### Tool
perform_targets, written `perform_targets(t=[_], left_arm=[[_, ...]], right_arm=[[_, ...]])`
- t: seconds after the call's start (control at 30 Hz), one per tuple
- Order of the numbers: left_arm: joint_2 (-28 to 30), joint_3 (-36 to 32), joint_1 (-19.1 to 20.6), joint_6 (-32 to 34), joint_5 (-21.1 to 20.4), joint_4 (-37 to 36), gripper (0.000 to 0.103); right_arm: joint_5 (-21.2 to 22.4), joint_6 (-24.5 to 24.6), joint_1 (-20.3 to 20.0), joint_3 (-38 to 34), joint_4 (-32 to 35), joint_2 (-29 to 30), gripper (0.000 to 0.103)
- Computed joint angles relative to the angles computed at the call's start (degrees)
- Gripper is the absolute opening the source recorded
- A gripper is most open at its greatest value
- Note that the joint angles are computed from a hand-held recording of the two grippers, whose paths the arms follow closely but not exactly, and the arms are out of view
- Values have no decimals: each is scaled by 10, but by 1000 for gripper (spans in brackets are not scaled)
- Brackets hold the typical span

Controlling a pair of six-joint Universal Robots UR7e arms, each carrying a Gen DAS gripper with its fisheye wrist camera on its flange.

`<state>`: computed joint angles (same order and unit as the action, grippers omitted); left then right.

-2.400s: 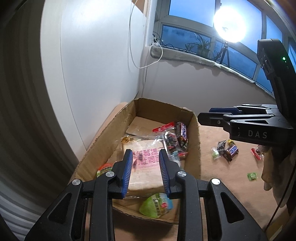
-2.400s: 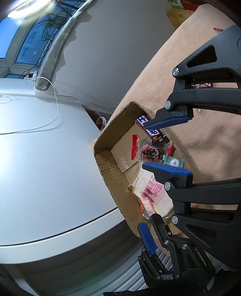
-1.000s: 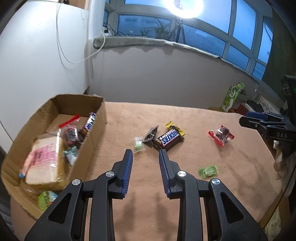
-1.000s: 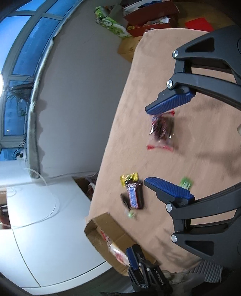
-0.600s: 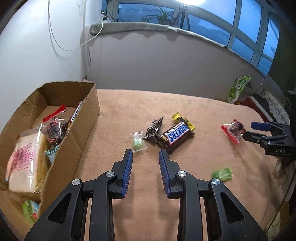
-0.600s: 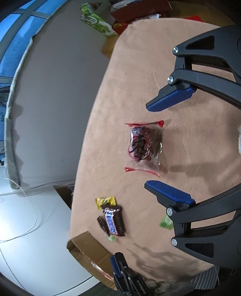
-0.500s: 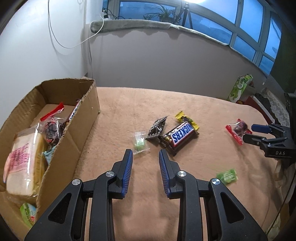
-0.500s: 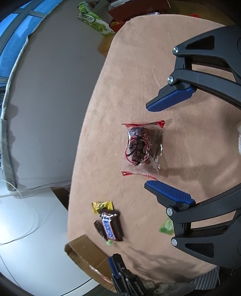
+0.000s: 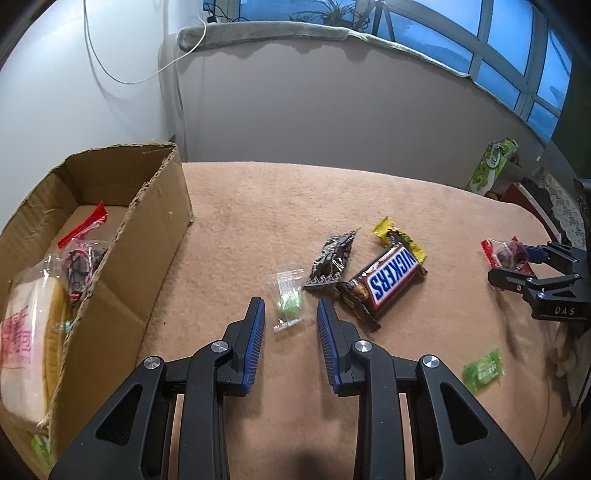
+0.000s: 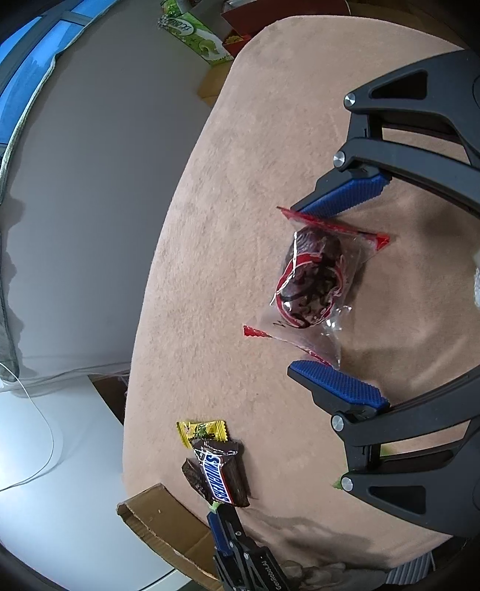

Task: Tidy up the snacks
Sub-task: 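Grasp the red-wrapped brown candy bag with the right gripper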

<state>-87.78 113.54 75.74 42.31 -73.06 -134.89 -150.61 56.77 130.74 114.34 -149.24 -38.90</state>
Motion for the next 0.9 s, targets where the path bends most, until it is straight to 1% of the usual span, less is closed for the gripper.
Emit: perform_targets(t=[0.1,0.23,0.4,0.43,0.5,0.57,0.77,0.9], left_arm=[[7,3,-4,-2,8,-11,28],[10,6,-7,-4,11,-21,28],[11,11,-8,-2,12,-33,28],[11,12,-8,-2,13,-33,27],[10,14,-8,-4,15,-40,22],[11,12,-7,-6,12,-39,21],[8,15,-6,3,10,-40,21],[1,18,-6,6,6,-39,21]], right_arm=[[-5,0,-3,-6,8,4,80],[-8,-17,-8,-17,-3,14,80],[-11,-27,-10,-16,-17,18,80],[-10,-23,-8,-14,-14,15,79],[-10,-12,-3,-7,-5,9,75],[-11,-4,-1,-3,-2,5,70],[-7,4,4,9,-14,-2,64],[-4,9,7,21,-23,-11,62]])
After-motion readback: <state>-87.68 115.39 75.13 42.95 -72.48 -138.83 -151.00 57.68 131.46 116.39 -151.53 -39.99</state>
